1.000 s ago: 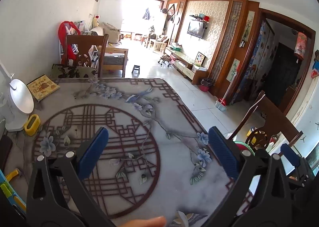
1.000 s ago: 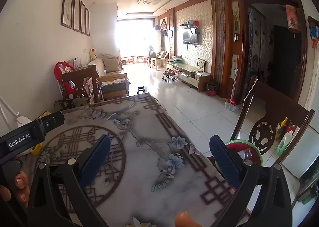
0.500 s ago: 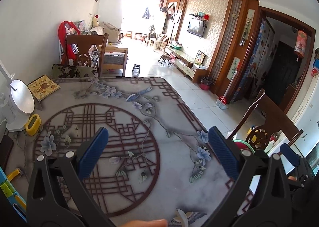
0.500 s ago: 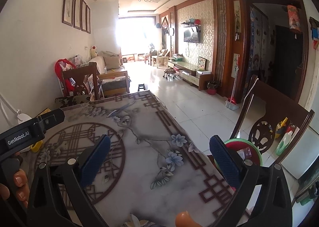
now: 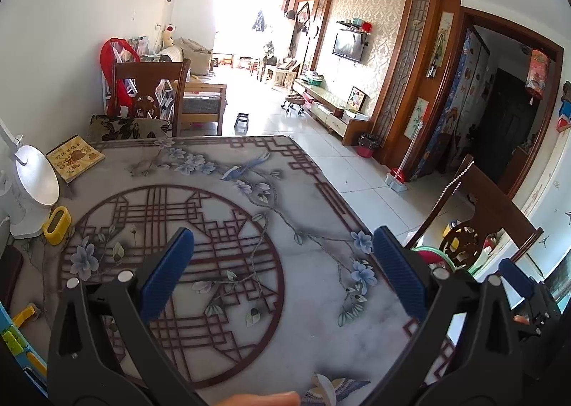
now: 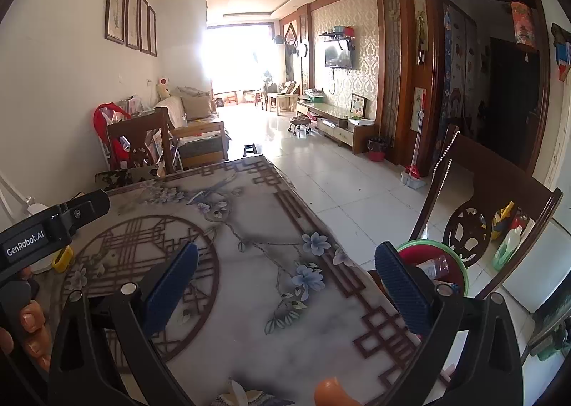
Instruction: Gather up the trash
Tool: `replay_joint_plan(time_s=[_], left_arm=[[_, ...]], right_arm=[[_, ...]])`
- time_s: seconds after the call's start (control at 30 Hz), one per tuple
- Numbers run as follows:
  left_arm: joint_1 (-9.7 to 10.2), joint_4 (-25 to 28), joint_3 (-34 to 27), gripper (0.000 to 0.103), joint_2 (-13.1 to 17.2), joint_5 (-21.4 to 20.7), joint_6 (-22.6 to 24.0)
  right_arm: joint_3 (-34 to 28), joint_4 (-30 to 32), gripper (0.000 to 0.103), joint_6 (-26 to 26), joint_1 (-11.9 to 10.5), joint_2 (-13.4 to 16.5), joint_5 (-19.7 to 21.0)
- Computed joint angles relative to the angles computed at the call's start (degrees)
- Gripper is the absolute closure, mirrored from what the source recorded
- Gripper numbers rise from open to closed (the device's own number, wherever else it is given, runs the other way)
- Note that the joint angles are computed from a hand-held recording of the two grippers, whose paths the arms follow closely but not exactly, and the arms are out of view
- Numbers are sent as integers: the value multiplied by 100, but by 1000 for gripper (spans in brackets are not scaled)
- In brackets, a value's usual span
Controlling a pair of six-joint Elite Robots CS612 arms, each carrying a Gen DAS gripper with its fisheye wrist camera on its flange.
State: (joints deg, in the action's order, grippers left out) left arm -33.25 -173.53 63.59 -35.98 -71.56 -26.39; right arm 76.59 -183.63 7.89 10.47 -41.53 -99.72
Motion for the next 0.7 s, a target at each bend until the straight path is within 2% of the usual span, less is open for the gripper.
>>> replay_joint_plan(time_s=[0.7], left_arm=[[50, 221, -173, 5, 112, -133, -76]], right_arm=[[-188, 349, 7, 8, -10, 101, 15]])
